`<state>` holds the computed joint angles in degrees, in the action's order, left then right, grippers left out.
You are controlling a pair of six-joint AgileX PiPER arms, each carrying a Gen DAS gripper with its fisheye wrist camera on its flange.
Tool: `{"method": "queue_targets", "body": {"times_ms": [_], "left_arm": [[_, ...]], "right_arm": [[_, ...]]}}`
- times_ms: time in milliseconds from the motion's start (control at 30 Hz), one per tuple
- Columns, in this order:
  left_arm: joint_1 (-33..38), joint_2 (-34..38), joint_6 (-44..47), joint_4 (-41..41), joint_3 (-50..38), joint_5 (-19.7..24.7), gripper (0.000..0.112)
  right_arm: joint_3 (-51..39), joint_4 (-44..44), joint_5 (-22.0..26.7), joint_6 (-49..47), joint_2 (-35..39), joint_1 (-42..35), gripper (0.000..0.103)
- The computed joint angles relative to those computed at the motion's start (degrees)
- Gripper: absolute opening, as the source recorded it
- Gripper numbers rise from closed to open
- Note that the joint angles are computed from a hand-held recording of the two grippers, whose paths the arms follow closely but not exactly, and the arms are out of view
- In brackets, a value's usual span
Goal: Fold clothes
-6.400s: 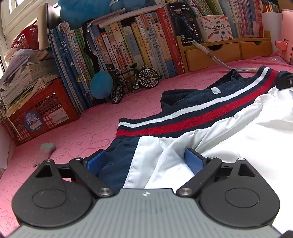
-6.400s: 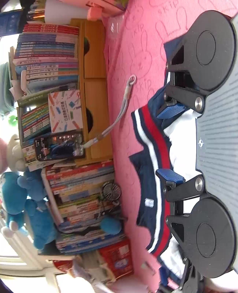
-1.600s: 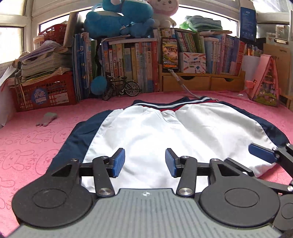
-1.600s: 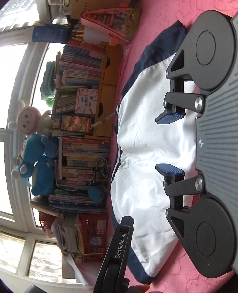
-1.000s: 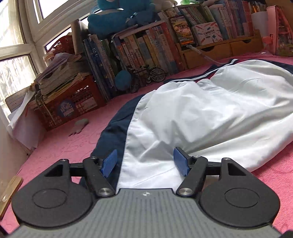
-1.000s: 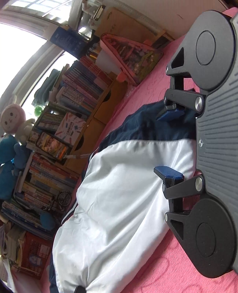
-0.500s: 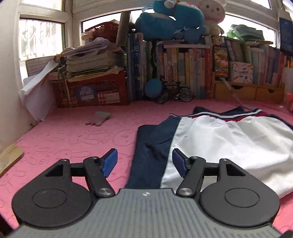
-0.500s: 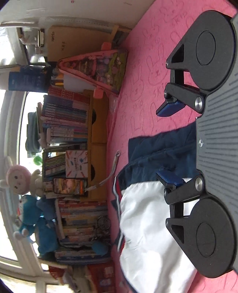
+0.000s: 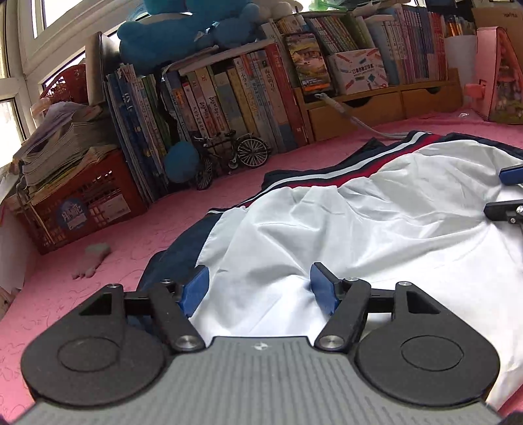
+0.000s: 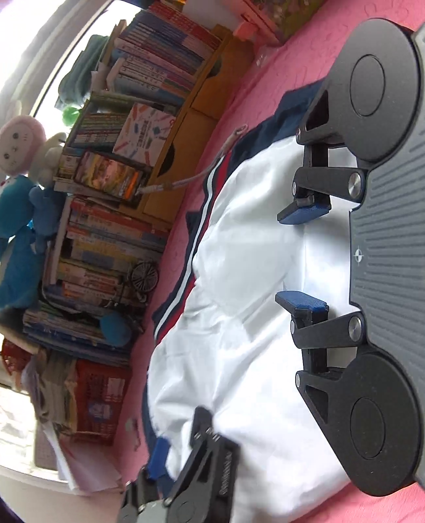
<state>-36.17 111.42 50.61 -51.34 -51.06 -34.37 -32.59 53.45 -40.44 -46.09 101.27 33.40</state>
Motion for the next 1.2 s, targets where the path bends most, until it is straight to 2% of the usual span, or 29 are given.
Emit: {"method": "queue_targets", "body": {"times_ms": [133, 233, 333, 400, 467, 500, 533, 600, 667, 733, 800, 833, 900, 967, 1000, 1033, 1100, 1167, 1200], "left_arm": [[2.71, -1.34, -3.53, 5.21, 0.75, 3.33, 0.079], [5.30, -2.92, -10.17, 10.01, 1.22, 7.15, 0.079], [9.80, -6.04, -26.92, 22.96, 2.92, 11.79, 0.078], [12.28, -8.76, -38.37, 30.11, 3.58, 14.73, 0.070], [12.69, -10.67, -46.54, 36.34, 3.48, 16.59, 0.069], [12.07, -11.37, -47.19, 36.87, 3.06, 17.46, 0.069], [11.05, -10.68, -45.55, 36.87, 1.88, 18.10, 0.069], [8.42, -8.91, -35.88, 30.93, -1.37, 20.55, 0.068], [6.84, -5.07, -24.42, 21.96, -5.45, 21.52, 0.065], [6.63, -1.20, -12.96, 10.80, -10.02, 22.66, 0.059], [7.82, 1.45, -3.03, -0.66, -13.86, 23.05, 0.057], [8.52, 2.42, 2.05, -6.39, -15.53, 23.17, 0.057], [9.36, 4.48, 11.71, -15.47, -18.05, 21.10, 0.053], [11.14, 5.77, 13.34, -15.71, -19.52, 23.01, 0.054], [11.54, 6.11, 11.31, -13.10, -19.55, 23.30, 0.054], [11.65, 6.33, 10.51, -11.64, -19.52, 23.24, 0.054], [11.45, 6.38, 9.61, -10.49, -19.40, 22.89, 0.054], [11.08, 5.09, 8.34, -10.90, -18.35, 22.40, 0.053], [10.79, 3.99, 6.45, -9.97, -17.28, 21.96, 0.052]], "right_arm": [[0.85, 3.96, -4.25, -5.54, 0.48, -5.85, 0.045], [0.71, 6.30, -4.57, -7.33, 1.15, -12.59, 0.045], [1.27, 5.32, -0.85, -4.93, 0.23, -20.40, 0.045], [2.38, 3.57, 0.46, -1.75, -1.33, -23.89, 0.044], [5.40, -5.18, 3.36, 8.45, -5.91, -27.20, 0.044], [5.96, -10.91, 7.17, 14.18, -8.80, -28.38, 0.044], [5.91, -16.64, 11.43, 19.91, -11.69, -29.36, 0.044], [4.32, -28.02, 19.26, 31.36, -15.80, -29.49, 0.044], [1.06, -39.48, 21.98, 42.82, -14.02, -26.21, 0.044], [-2.01, -50.93, 22.45, 53.95, -10.85, -23.30, 0.044], [-7.16, -56.08, 25.32, 57.87, -6.46, -20.66, 0.044], [-10.28, -55.22, 27.31, 56.39, -3.84, -19.77, 0.044], [-15.73, -46.68, 30.67, 47.54, 0.64, -19.47, 0.044], [-19.76, -35.28, 32.15, 36.08, 4.15, -20.92, 0.040], [-21.27, -29.59, 32.14, 30.45, 5.58, -21.83, 0.036], [-22.62, -26.19, 32.10, 27.01, 6.97, -22.87, 0.027], [-24.38, -26.26, 31.20, 27.01, 9.24, -25.15, 0.023], [-25.87, -33.56, 33.25, 36.18, 10.00, -27.43, 0.019], [-24.61, -37.72, 32.23, 41.91, 9.18, -27.70, 0.019]]}}
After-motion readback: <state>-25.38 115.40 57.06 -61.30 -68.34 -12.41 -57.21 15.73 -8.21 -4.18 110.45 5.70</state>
